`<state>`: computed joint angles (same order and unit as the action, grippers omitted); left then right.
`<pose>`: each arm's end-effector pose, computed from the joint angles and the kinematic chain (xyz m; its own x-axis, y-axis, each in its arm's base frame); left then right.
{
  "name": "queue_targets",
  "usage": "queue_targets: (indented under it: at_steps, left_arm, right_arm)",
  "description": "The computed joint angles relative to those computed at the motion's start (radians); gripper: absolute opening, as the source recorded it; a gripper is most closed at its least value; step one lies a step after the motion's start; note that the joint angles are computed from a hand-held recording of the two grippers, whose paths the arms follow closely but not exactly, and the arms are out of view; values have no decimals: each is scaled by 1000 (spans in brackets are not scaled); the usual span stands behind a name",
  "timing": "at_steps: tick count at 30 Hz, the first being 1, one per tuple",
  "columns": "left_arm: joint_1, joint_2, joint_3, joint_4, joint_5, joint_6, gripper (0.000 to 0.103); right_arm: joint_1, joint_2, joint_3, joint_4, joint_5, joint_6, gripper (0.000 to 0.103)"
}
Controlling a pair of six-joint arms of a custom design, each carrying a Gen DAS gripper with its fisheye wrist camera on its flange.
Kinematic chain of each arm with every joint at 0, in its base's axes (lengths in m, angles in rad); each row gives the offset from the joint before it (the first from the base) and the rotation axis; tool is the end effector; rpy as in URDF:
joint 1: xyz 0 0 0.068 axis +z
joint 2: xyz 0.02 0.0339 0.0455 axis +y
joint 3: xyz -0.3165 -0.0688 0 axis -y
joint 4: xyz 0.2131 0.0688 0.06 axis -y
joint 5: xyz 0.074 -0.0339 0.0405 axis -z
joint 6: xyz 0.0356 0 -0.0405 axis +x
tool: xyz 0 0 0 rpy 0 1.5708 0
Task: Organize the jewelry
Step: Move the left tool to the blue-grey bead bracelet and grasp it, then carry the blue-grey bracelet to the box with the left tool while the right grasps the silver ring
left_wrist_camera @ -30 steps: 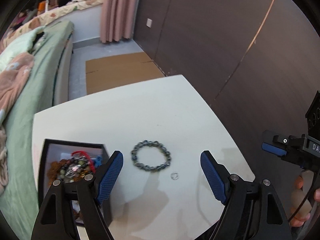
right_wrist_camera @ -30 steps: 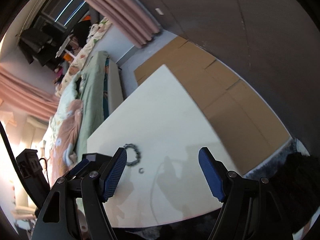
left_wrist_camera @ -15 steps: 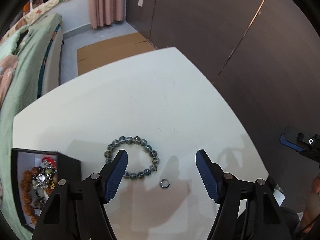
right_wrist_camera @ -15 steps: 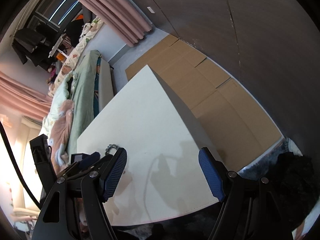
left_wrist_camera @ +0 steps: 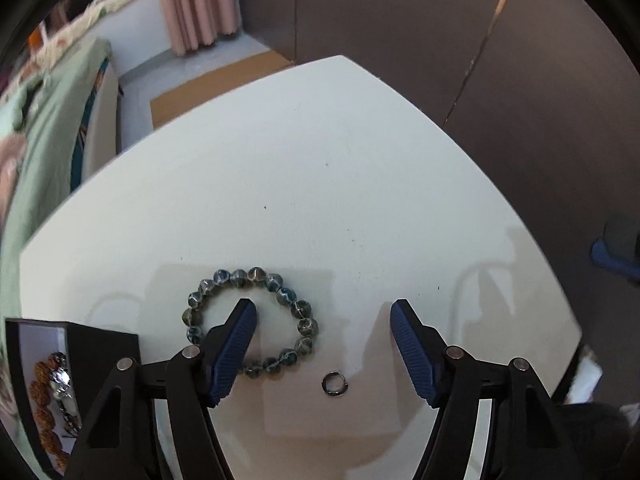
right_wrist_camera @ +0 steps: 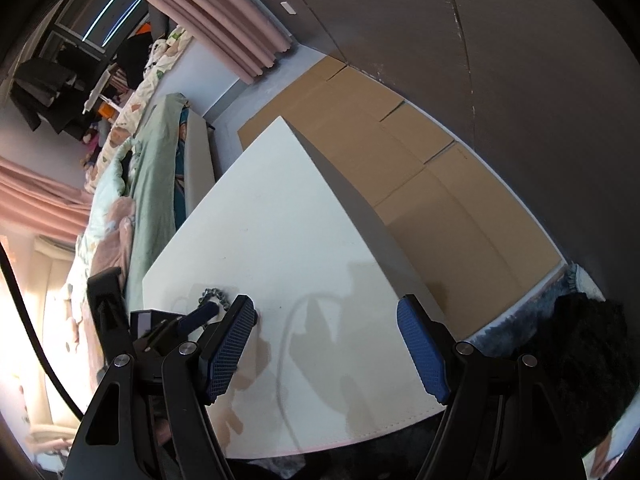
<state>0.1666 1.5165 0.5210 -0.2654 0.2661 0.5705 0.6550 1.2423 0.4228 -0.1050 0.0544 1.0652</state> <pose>0.2009 0.0243 0.1802 -0.8341 0.3881 -0.3919 0.4391 0.8972 -0.0461 0.1385 0.1040 0.2108 -0.8161 0.4747 -0.3297 0.2719 0.8186 0.5059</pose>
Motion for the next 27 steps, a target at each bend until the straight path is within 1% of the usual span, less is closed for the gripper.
queue_targets:
  at_steps: [1, 2, 3, 4, 5, 6, 8, 11, 17, 23, 25, 26, 27]
  left_arm:
    - [1, -10, -11, 15, -4, 0, 62]
    - [6, -21, -18, 26, -14, -3, 58]
    - [15, -25, -18, 23, -9, 0, 44]
    - [33, -28, -9, 11, -4, 12, 22]
    - [43, -24, 2, -4, 0, 18, 12]
    - [66, -12, 21, -32, 20, 33, 10]
    - [96, 6, 46, -74, 52, 49, 10]
    - [134, -6, 68, -123, 94, 69, 10]
    - [256, -60, 182, -310, 236, 129, 10]
    - [379, -51, 304, -471, 349, 189, 9]
    - [415, -54, 328, -515, 377, 212, 9]
    - [436, -52, 345, -538, 392, 225, 9]
    - [457, -49, 363, -562, 408, 240, 9]
  right_arm:
    - [-2, 4, 1, 1, 0, -4, 75]
    - [-3, 8, 4, 1, 1, -6, 75]
    - [0, 13, 9, -2, 5, -5, 75]
    - [-5, 14, 8, -1, 3, -10, 75]
    - [-6, 18, 10, 0, 4, -11, 75]
    - [-2, 23, 12, 2, 7, -8, 75]
    - [9, 36, 20, 5, 11, -1, 75]
    - [33, 69, 36, 15, 18, 1, 75]
    - [86, 161, 87, 52, 30, -8, 75]
    - [150, 272, 155, 89, 24, -22, 74]
    - [168, 312, 181, 89, 21, -21, 72]
    - [176, 326, 190, 88, 18, -20, 68]
    - [181, 341, 198, 91, 12, -23, 62]
